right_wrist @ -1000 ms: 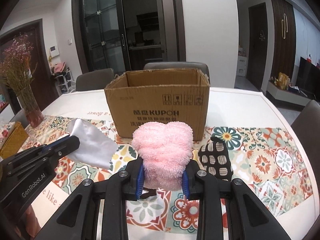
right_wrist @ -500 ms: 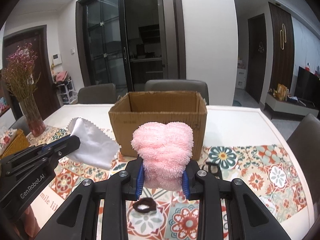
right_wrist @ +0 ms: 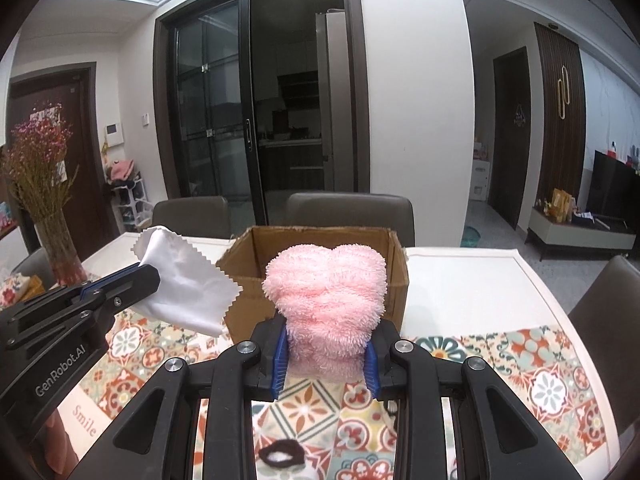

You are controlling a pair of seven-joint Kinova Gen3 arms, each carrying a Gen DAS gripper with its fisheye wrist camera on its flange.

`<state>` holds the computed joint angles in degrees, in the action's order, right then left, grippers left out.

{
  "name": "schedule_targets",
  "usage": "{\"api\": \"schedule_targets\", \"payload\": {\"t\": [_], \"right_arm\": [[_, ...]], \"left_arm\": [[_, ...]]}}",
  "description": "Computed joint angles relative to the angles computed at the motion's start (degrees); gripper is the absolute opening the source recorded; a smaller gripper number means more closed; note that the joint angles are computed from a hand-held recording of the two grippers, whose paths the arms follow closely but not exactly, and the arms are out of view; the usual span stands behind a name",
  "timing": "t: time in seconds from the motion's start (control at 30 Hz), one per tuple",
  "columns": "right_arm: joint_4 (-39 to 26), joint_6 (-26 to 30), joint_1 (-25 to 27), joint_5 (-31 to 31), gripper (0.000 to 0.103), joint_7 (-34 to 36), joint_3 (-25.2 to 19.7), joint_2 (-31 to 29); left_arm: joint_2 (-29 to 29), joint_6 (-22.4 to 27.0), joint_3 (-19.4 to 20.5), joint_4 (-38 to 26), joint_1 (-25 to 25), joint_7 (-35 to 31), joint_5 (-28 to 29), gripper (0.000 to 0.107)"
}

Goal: Organize soft objects
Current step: 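Lift the white cloth and pink hair band with both tools over the box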

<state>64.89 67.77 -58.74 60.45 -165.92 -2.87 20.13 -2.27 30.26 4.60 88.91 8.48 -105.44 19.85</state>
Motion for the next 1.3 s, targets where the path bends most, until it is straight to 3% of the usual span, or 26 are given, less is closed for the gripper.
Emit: {"api": "schedule_targets", "payload": {"t": [0.47,0.77,1.0,1.3], "right_arm": [[-4.7,-3.18,1.89,1.57,0.031,4.44,2.39,1.48],[-8.1,-5.79,3.96,-1.65,0.031,8.95,4.15,3.22],[-12.23,-7.55,7.03,-7.19,0.031,14.7,5.15,5.03],[-21.49,-6.75,11.71,-19.15,0.032,25.21,6.53,9.6]], "left_arm": [[4.19,-1.97,1.37,-6.21,-0.28,-0.61,-0.55,0.005],[7.91,-1.35,2.37,-11.22,0.88,4.0,-6.55,0.005],[12.53,2.22,2.66,-17.62,1.73,6.68,-9.84,0.005],[18.79,8.23,2.09,-26.24,4.12,10.33,-14.91,0.005]]}}
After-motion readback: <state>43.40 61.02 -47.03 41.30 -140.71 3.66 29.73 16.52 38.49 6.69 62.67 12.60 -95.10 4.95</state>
